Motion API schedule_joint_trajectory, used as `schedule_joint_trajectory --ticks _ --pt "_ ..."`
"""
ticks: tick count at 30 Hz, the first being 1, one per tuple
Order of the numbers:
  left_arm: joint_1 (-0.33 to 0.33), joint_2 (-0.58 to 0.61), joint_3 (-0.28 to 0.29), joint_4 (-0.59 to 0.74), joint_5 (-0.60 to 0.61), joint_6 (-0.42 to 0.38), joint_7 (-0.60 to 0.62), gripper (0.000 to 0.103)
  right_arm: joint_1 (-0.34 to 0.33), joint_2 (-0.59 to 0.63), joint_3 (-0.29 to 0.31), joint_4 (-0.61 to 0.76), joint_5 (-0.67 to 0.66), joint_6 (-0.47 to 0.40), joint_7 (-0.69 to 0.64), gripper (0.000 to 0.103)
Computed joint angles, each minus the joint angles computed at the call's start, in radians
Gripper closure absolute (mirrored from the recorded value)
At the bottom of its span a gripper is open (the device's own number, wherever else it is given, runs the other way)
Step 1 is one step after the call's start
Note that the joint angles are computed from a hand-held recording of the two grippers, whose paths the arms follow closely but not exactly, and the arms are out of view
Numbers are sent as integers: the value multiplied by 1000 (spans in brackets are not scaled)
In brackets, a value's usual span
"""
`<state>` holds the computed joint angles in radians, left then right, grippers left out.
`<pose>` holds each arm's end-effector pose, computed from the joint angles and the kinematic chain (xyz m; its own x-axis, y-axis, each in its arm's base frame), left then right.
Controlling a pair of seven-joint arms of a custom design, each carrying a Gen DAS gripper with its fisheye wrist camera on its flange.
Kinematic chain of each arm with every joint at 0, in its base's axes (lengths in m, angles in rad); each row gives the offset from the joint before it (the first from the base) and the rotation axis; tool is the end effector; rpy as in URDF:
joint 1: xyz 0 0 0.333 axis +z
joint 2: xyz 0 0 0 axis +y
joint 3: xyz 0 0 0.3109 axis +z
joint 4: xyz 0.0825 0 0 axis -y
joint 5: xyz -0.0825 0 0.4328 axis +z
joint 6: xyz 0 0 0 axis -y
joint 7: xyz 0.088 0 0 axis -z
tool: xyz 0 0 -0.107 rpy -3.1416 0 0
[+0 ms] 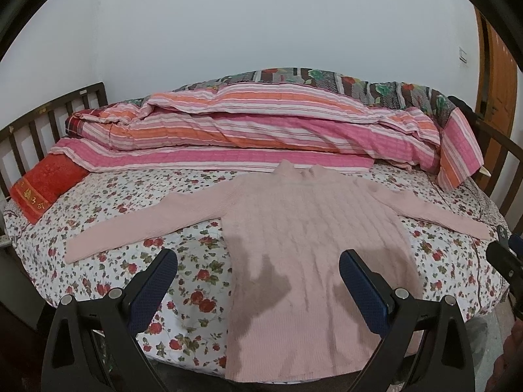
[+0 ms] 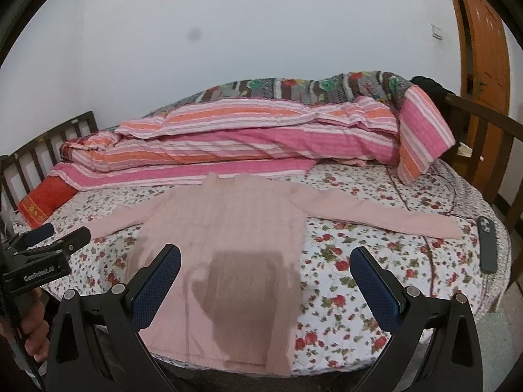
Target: Fold small clothes
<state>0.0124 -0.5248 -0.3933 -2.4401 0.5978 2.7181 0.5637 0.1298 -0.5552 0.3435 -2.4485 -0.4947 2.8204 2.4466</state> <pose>0.4475 -0.2180 0.5336 0.1307 -0.9913 0.0127 -0.5894 -0.0880 -0.8030 0.4158 0.2597 0.5615 0.0734 -0.9949 -0.0689 -0.5538 0.0168 -0.8325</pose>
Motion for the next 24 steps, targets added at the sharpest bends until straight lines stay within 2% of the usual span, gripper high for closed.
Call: schedule_joint_trajectory --ticks 6,11,12,15,19,21,24 --pt "45 43 3 -20 36 60 -21 3 -12 70 2 12 -16 63 -16 1" --pt "96 92 -4 -29 99 107 -58 3 35 169 -54 28 31 131 -86 2" --pt "109 107 -8 -27 118 112 -69 3 15 185 -37 35 17 136 -80 2" --pt "141 151 -4 -22 180 144 -106 3 -110 235 67 72 -144 150 53 5" --pt "170 209 16 -9 254 184 -170 3 -112 344 55 140 -254 167 107 6" --pt "189 235 28 -3 300 196 -224 3 -92 399 30 177 -269 170 107 8" --pt "175 267 99 -14 269 233 -219 3 -38 480 -25 233 -215 184 34 9"
